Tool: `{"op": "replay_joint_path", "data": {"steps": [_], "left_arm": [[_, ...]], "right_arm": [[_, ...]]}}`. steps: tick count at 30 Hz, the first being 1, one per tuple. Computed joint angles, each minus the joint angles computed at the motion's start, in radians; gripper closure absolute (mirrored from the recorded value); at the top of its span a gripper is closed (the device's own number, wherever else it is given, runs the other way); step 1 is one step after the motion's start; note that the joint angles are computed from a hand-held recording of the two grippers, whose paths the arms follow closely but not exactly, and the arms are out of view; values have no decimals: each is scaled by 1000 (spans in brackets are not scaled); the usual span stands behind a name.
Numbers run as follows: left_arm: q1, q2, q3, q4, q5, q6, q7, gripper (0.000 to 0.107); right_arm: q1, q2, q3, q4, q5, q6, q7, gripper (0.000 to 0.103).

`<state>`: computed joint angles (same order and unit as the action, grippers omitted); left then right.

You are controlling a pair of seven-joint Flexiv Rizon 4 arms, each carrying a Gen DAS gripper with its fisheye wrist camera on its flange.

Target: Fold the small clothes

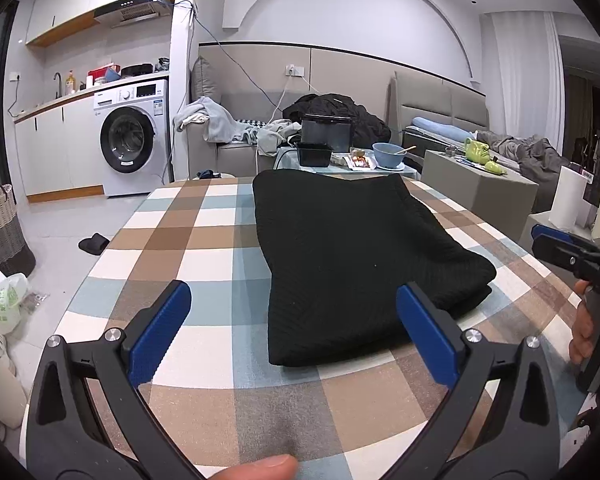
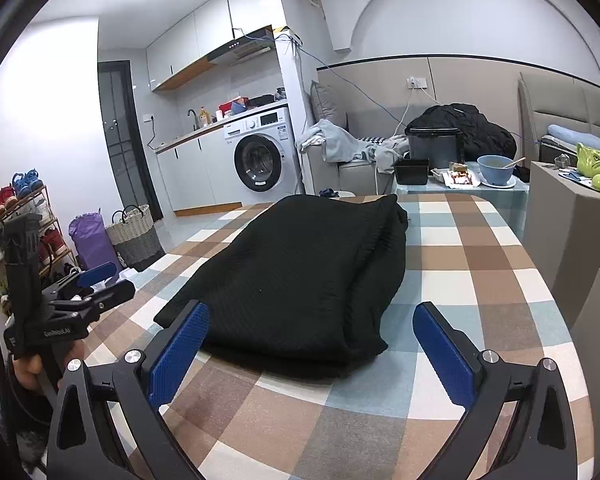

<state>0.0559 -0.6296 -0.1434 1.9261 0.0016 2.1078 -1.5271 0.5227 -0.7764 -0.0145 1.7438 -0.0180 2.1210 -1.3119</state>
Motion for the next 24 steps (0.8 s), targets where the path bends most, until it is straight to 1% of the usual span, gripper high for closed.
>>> {"op": "replay_joint_path", "data": {"steps": [7, 9, 12, 18, 24], "left_arm": [[1, -5, -2, -5, 7, 7, -2, 5], [-2, -10, -2, -7, 12, 17, 0, 5], [15, -12, -18, -10, 34, 17, -5, 5], [22, -12, -22, -11, 37, 11, -16, 5], [24, -11, -22, -10, 41, 11, -19, 5]], "right_arm": [[23, -14, -16, -6, 38, 27, -14, 0], [21, -19, -12, -3, 40, 38, -18, 0], [12, -21, -2, -1, 41, 47, -15, 0], [-14, -23, 21, -1, 24, 55, 7, 0], [-5, -22, 9, 0, 28, 56, 7, 0]]}}
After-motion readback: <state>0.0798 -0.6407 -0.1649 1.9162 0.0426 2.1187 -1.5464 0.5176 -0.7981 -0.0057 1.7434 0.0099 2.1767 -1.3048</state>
